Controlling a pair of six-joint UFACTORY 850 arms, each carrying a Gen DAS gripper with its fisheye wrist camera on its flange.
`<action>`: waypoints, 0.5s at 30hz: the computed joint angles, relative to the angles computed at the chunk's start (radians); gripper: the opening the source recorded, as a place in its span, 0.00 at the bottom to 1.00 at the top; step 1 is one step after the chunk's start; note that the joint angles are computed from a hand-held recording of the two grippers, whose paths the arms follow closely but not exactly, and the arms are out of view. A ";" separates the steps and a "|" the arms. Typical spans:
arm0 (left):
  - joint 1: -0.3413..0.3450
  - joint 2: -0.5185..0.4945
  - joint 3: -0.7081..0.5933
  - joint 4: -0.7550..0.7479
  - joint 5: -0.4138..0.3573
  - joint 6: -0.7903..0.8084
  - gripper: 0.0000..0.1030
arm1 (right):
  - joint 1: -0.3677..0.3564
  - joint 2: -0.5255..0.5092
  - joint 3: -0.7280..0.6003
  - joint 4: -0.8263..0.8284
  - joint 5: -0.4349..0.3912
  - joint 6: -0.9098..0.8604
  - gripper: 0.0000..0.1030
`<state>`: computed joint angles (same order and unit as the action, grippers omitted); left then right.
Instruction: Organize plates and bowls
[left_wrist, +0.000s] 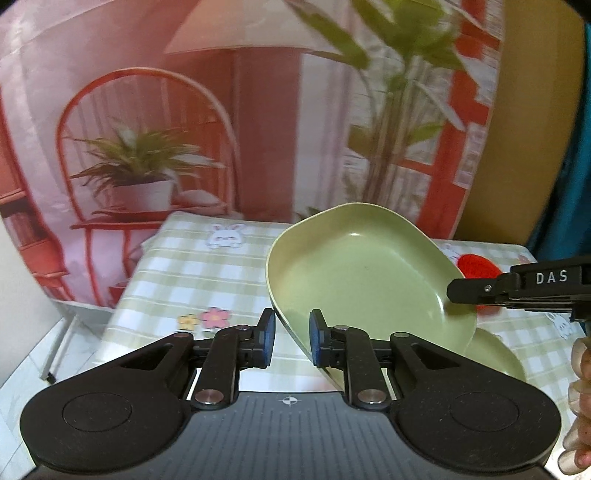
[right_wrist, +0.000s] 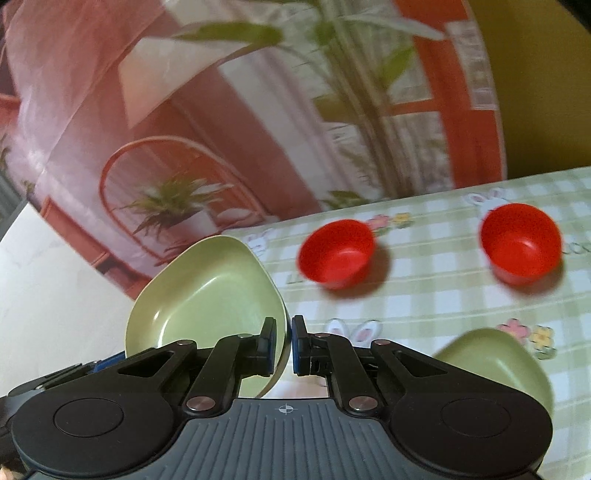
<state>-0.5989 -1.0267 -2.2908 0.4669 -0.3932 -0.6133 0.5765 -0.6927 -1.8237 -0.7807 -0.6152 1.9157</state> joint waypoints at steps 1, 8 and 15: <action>-0.005 -0.007 -0.012 -0.021 -0.001 0.020 0.20 | 0.002 0.023 0.039 -0.028 0.003 0.040 0.08; -0.038 -0.051 -0.080 -0.095 -0.022 0.097 0.21 | 0.000 0.138 0.226 -0.173 0.040 0.288 0.08; -0.060 -0.166 -0.281 -0.214 -0.116 0.216 0.21 | 0.004 0.225 0.353 -0.285 0.017 0.412 0.08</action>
